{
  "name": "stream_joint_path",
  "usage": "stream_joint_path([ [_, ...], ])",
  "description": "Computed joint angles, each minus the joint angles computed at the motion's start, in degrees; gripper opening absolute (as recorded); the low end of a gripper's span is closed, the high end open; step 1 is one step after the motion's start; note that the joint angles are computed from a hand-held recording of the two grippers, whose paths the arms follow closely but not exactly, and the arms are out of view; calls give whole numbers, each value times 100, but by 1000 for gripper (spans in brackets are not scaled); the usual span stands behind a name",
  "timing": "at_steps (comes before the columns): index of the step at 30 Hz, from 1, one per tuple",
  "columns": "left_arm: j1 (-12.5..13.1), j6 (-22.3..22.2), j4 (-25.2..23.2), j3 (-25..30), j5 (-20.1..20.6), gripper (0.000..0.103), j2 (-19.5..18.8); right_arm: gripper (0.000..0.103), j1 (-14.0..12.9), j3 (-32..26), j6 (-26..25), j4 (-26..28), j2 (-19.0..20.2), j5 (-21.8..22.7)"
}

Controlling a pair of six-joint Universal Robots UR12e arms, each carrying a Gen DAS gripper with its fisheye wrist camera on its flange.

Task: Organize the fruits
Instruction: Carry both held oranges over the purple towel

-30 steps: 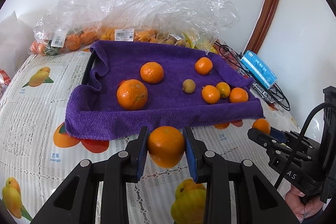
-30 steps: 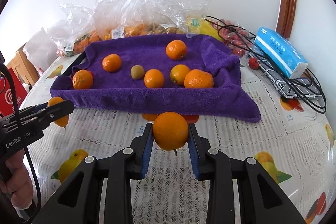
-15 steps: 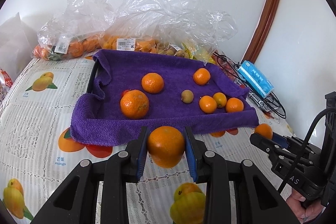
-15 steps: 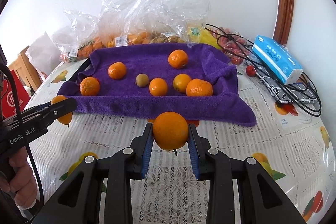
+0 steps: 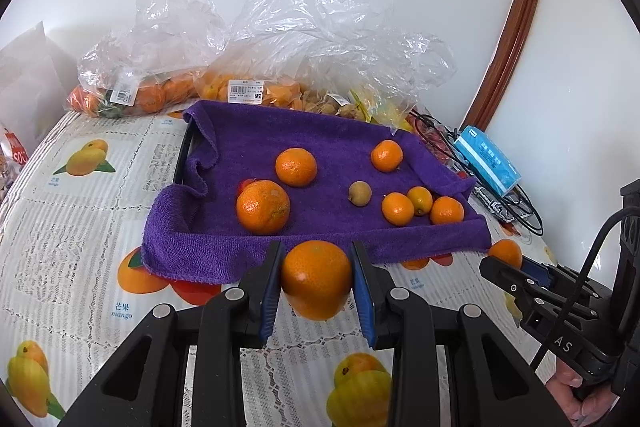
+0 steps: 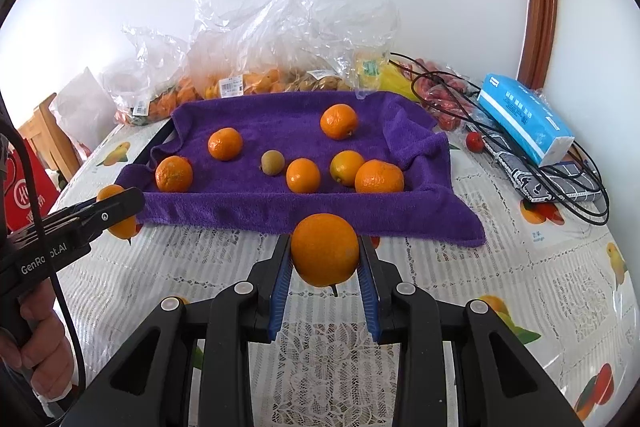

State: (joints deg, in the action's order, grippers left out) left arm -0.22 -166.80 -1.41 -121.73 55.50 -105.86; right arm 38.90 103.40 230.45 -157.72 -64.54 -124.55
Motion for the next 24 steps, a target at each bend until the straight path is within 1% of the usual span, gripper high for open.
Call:
stream_joint_path([
  [8,64,-62,29,-5,-165,31,10,32,14,-21,-49,-31,-7,-120],
  [11,62,-58,23,6,-133,31,17,32,15,-26,-104,-93,-11,-168],
  [15,93,-128,80,9,-208,31,31,32,16,-41,-196,-163,-16,-261],
  [17,70,-134,142,11,-108,31,42,32,8,-41,-224,-207,-26,-273],
  [19,58,-137,83,35,-64,31,53,32,5,-40,-244,-237,-35,-321],
  [22,81,-183,-77,85,-155,31,66,32,0,-35,-292,-315,-42,-347],
  [24,70,-210,-20,92,-92,31,80,32,-7,-36,-324,-348,-40,-361],
])
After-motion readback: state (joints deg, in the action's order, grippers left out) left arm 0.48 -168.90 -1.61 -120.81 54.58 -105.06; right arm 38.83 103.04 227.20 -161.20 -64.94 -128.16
